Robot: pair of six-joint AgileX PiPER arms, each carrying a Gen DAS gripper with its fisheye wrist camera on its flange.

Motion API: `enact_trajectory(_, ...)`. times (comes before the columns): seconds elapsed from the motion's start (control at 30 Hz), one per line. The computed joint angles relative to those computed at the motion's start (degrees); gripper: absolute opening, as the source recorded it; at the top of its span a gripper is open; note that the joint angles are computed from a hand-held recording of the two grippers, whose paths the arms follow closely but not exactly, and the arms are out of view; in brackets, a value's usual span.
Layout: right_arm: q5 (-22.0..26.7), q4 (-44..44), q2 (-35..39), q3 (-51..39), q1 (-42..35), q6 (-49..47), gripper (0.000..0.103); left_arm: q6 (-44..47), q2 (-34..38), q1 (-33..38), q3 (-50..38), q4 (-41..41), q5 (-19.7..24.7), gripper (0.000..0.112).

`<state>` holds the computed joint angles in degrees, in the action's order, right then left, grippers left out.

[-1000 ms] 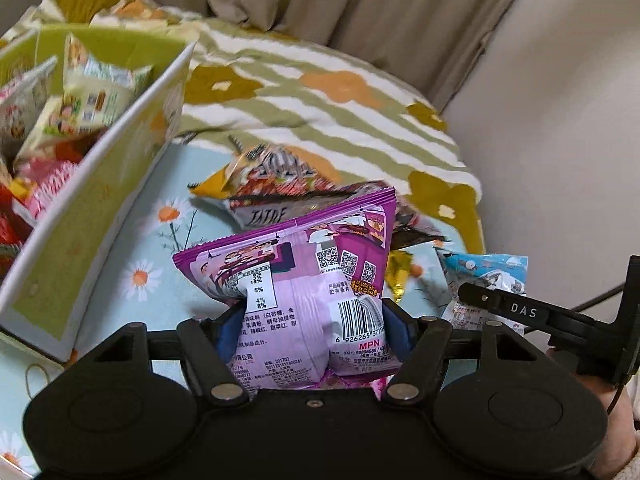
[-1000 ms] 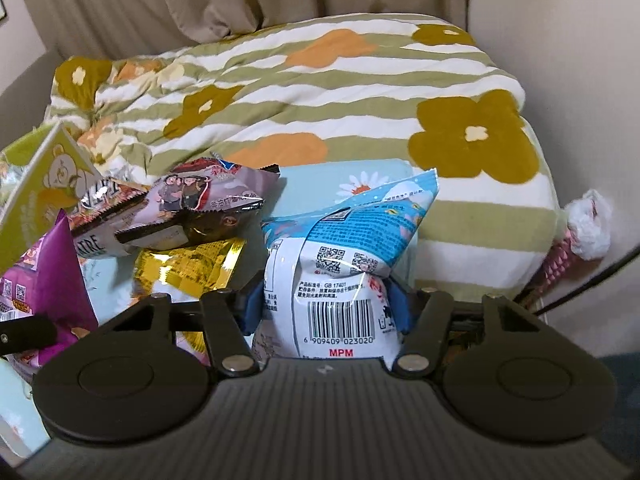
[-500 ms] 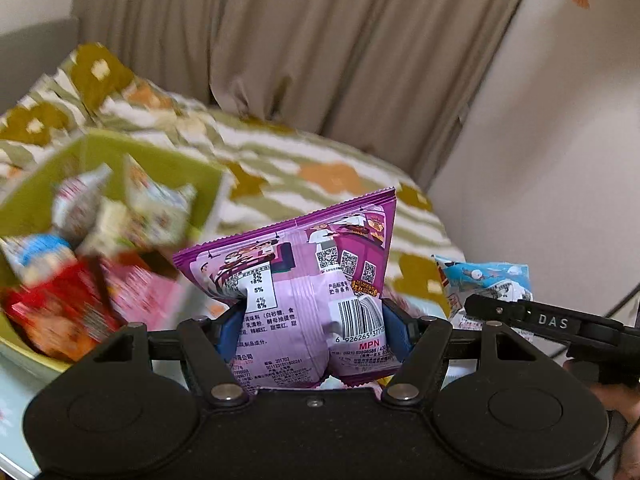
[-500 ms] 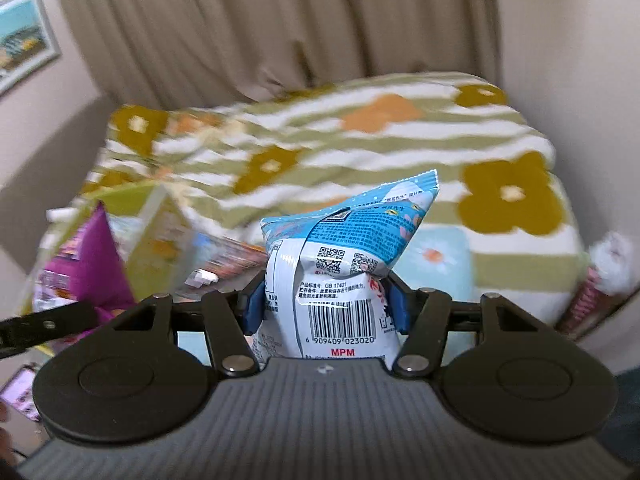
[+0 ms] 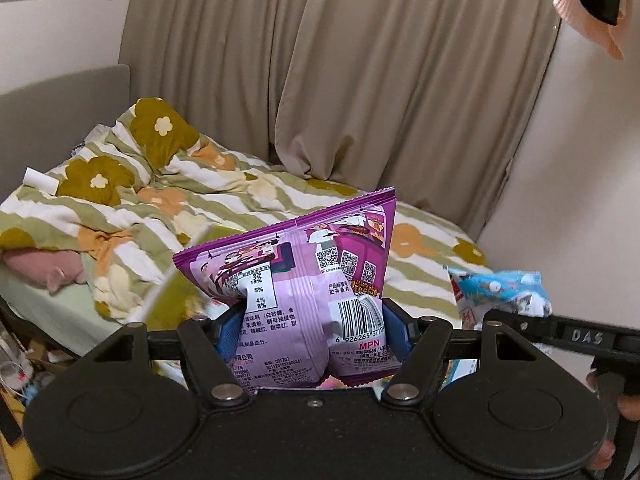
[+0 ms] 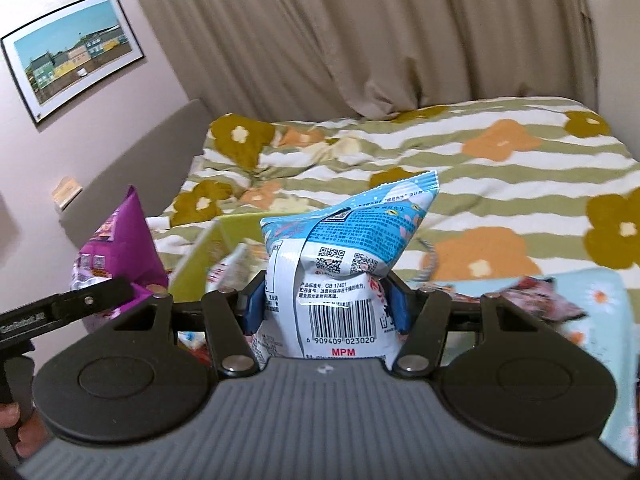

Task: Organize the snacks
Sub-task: 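Carry both bags into the box and open both tools to release them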

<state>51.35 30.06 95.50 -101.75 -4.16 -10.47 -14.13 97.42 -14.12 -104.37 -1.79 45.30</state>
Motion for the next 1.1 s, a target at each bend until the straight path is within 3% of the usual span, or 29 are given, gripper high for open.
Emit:
enact_trajectory(0.2,-2.6,-10.7,5.3,-7.6,11.1,13.2,0.074,15.8,2.7,8.8,-1.2,-9.8,3.0,0.073)
enact_trajectory(0.37,-1.1,-20.3,11.7,-15.7,17.9,24.1,0.074,27.3,6.4,14.3,-2.4,-18.4,5.6,0.076)
enact_trajectory(0.4,-0.6,-22.1,12.7,-17.0,19.0,26.2,0.074,30.0,7.1,15.2,-2.6,-20.5,5.9,0.079)
enact_trajectory(0.47,0.0,-25.5,14.4,-18.9,21.0,30.1,0.074,34.5,8.2,16.3,-2.6,-22.8,5.8,0.102)
enact_trajectory(0.53,1.1,-28.3,16.2,-20.9,22.6,33.7,0.074,37.1,8.2,16.9,-1.3,-24.2,4.6,0.103)
enact_trajectory(0.8,5.7,-33.2,19.3,-24.8,25.3,38.2,0.074,38.6,8.8,20.3,-2.4,-29.5,7.4,0.103)
enact_trajectory(1.1,8.9,-29.8,26.8,-35.2,23.8,34.7,0.076,35.1,8.4,19.2,-3.1,-25.6,6.0,0.103)
